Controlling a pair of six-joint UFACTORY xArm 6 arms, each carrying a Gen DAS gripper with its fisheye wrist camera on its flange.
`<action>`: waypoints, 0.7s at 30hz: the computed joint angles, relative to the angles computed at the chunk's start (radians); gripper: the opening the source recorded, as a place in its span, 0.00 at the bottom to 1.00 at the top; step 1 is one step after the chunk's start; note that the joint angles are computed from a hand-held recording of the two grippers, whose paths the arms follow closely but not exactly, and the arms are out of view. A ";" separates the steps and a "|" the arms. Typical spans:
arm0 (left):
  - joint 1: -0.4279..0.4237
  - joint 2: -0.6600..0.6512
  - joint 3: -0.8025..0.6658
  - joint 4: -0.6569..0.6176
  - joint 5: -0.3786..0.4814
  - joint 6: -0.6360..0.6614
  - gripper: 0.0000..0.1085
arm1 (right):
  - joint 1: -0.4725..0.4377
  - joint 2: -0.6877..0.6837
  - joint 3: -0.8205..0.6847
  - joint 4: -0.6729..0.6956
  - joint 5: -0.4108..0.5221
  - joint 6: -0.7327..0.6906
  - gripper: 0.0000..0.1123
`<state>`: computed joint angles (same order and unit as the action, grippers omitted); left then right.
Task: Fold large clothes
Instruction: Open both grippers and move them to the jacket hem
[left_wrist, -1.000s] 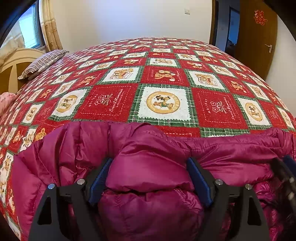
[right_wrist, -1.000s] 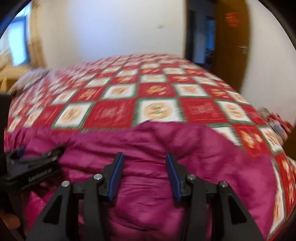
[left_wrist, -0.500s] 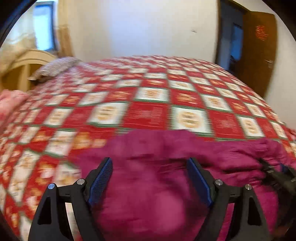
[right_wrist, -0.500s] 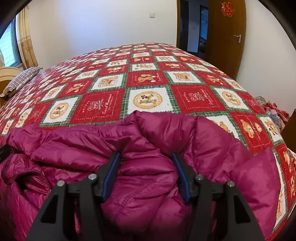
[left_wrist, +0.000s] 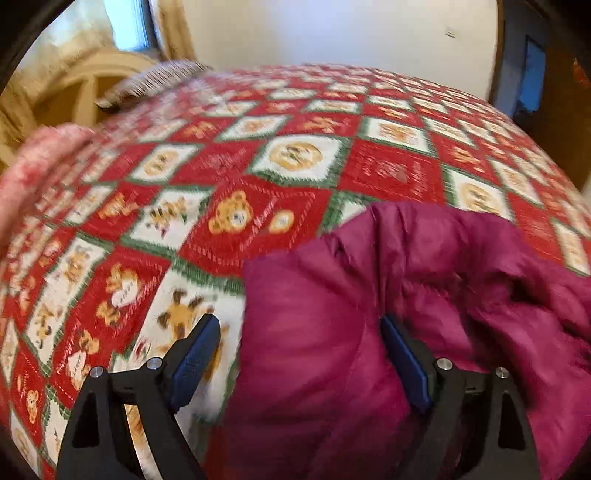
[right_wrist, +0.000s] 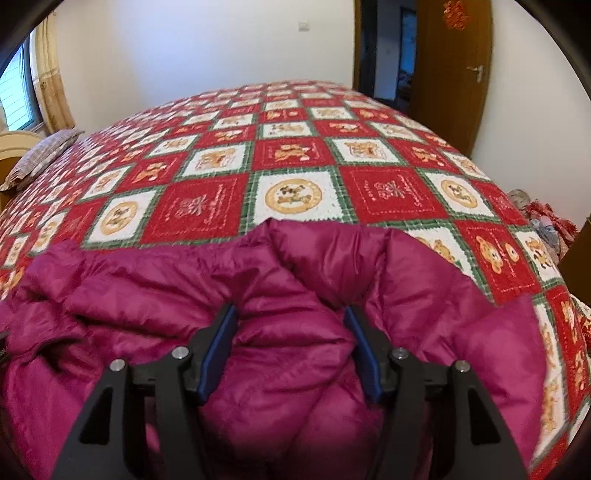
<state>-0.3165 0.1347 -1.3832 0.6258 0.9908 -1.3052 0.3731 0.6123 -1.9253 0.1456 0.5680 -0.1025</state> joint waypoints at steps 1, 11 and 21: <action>0.004 -0.086 0.093 0.004 -0.094 -0.022 0.81 | -0.008 -0.046 0.054 0.073 -0.009 -0.057 0.55; -0.322 -0.663 0.544 0.185 -0.091 -0.060 0.81 | -0.172 -0.725 0.803 0.559 -0.010 -0.591 0.62; -0.845 -0.873 0.664 0.319 0.372 -0.411 0.81 | -0.400 -1.184 1.200 0.544 0.132 -0.688 0.63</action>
